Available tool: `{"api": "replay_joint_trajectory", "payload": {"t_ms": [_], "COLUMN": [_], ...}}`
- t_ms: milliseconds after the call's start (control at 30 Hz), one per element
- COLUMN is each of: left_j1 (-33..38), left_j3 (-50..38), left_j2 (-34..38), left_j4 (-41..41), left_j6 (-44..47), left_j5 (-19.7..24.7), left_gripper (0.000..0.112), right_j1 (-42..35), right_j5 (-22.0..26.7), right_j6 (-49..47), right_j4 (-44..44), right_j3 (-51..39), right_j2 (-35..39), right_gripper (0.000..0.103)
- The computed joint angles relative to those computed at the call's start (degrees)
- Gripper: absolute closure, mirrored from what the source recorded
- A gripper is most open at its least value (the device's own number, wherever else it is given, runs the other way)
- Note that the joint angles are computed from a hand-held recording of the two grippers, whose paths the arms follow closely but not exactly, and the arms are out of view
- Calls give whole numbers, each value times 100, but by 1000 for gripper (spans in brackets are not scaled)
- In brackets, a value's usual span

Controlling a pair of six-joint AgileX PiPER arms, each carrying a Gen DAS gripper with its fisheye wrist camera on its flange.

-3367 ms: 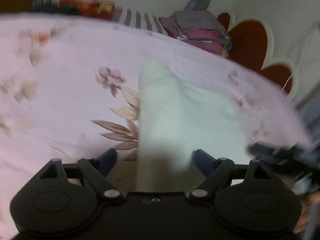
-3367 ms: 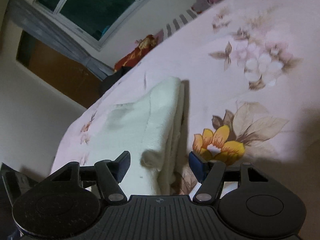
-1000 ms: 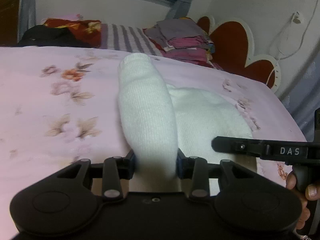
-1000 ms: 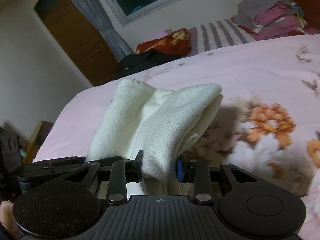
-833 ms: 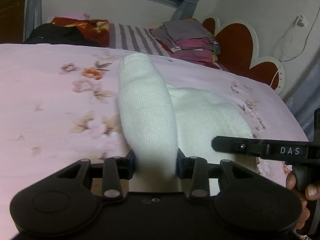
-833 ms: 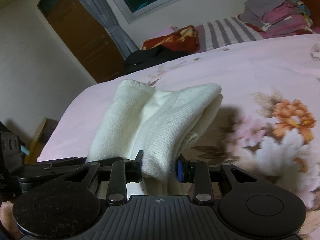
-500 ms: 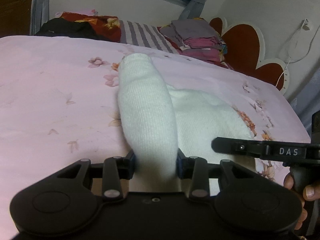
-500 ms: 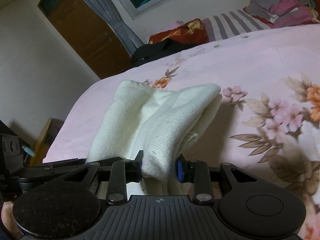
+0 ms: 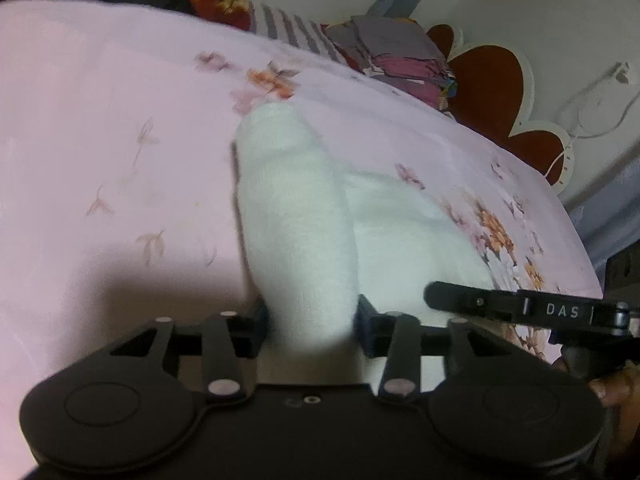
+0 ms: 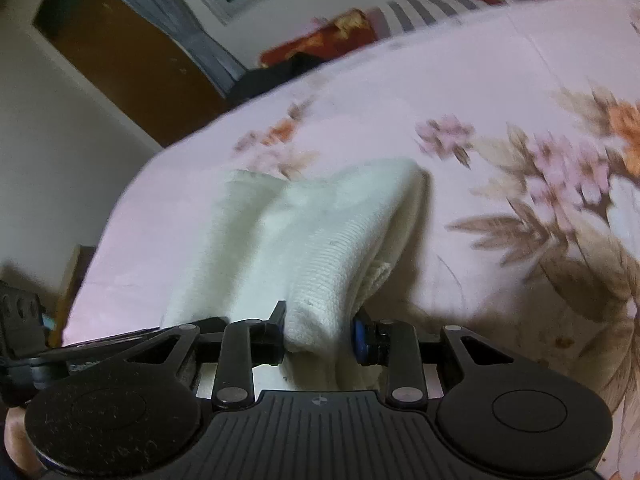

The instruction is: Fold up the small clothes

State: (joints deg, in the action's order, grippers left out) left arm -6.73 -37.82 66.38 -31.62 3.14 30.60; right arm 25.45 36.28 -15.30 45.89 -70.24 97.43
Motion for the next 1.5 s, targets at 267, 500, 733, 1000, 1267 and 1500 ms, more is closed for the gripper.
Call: {"api": "replay_joint_trajectory", "payload": {"t_ms": [267,500,733,1000,1267,1500], "left_j1": [369,293,-494,-747,-1285,-1966], "left_j3": [285,-352,-1134,-1067,-762,-1072], "left_j2": [8,-428,752,1142,261,976], "left_j4": [-1014,1334,2234,2839,4597,5528], "left_j6": [1279,-761,-929,-1220,-3012,-3997], "left_j5": [-38,13,-532,-655,-644,-83], "left_gripper": [57,61,73,68,61,49], "right_j1": [-273,-14,341,435,489,948], "right_j5": [-71,-707,-180,-354,-585,-634], "right_j6": [-754,483,413,976,837,1311], "right_j4": [984,-1076,-1830,-2875,-2737,-3497], "right_j3": [383,224,-1309,-1101,-634,-386], "right_j2": [159,-650,396,773,36,33], "right_gripper": [71,45,84,85,84,84]}}
